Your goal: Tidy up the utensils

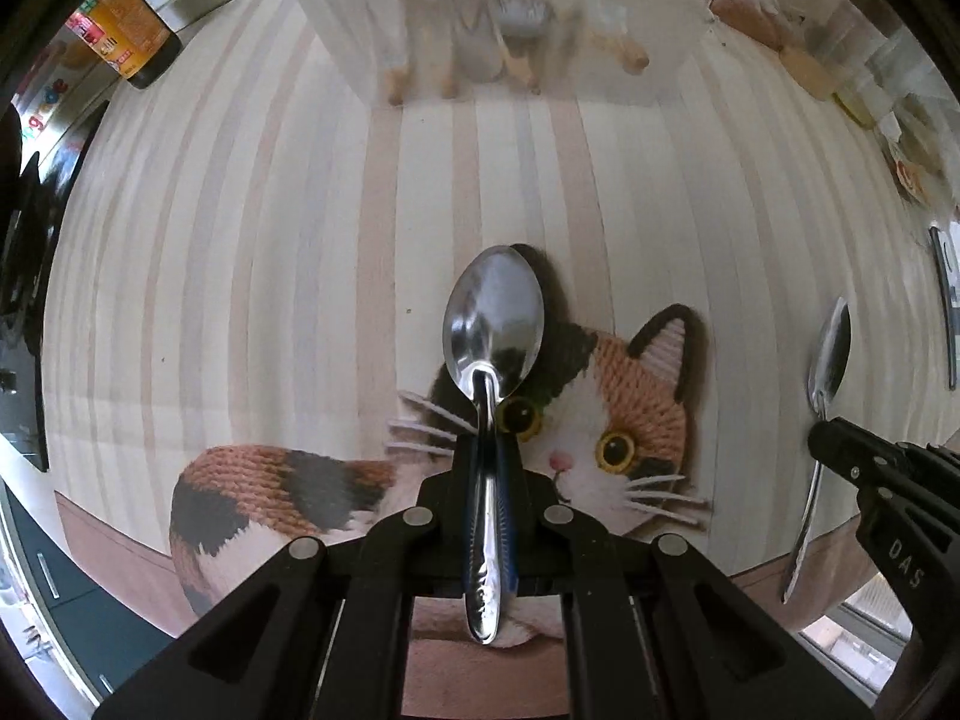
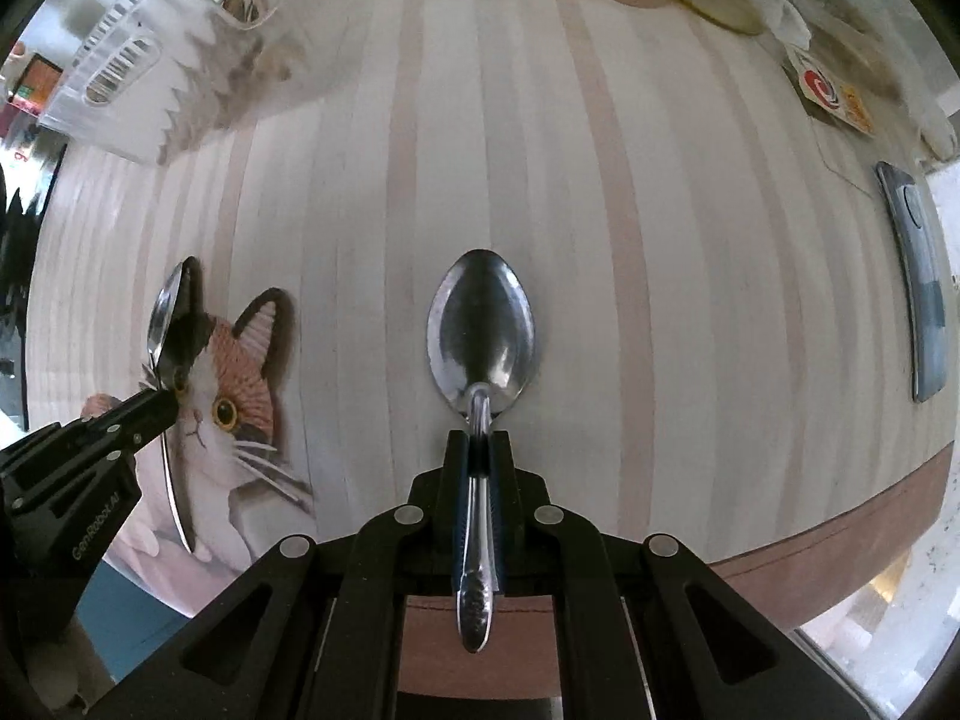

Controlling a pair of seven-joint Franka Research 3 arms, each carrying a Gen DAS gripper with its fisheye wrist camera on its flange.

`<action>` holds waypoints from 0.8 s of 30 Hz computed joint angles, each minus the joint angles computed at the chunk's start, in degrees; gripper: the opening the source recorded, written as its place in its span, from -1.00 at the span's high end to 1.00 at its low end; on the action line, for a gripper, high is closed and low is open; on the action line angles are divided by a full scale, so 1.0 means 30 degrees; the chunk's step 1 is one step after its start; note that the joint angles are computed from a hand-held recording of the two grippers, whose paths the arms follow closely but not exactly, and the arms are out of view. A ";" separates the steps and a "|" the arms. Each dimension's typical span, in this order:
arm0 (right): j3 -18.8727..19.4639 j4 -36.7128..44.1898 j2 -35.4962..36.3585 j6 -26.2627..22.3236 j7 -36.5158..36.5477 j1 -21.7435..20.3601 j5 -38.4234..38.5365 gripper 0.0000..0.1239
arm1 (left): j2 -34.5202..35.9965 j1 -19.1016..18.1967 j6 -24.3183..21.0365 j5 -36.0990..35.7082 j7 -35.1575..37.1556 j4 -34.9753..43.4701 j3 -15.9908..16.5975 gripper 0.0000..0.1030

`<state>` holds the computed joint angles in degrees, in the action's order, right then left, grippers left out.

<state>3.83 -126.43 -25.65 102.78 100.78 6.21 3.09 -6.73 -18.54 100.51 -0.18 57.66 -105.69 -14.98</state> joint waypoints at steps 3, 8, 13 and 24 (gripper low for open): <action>0.0180 0.0656 0.0540 -0.0495 -0.0285 0.0224 -0.0045 0.88 | -0.0268 0.0138 0.0242 -0.0260 0.0057 -0.0386 0.0189 0.91; 0.0231 0.1121 0.1302 -0.0461 -0.0252 0.0385 -0.0236 0.88 | -0.0550 0.0286 0.0354 -0.0303 0.0493 -0.0692 0.0287 0.91; 0.0823 0.0620 0.1049 0.0270 0.1083 0.0795 -0.0648 0.89 | -0.0017 0.0230 0.0509 -0.0090 0.0404 -0.0135 0.0121 0.92; 0.0689 -0.1104 -0.1542 0.1319 0.2289 0.1084 0.0468 0.90 | -0.1051 0.0112 0.0587 -0.0037 0.0455 0.0258 0.0168 1.00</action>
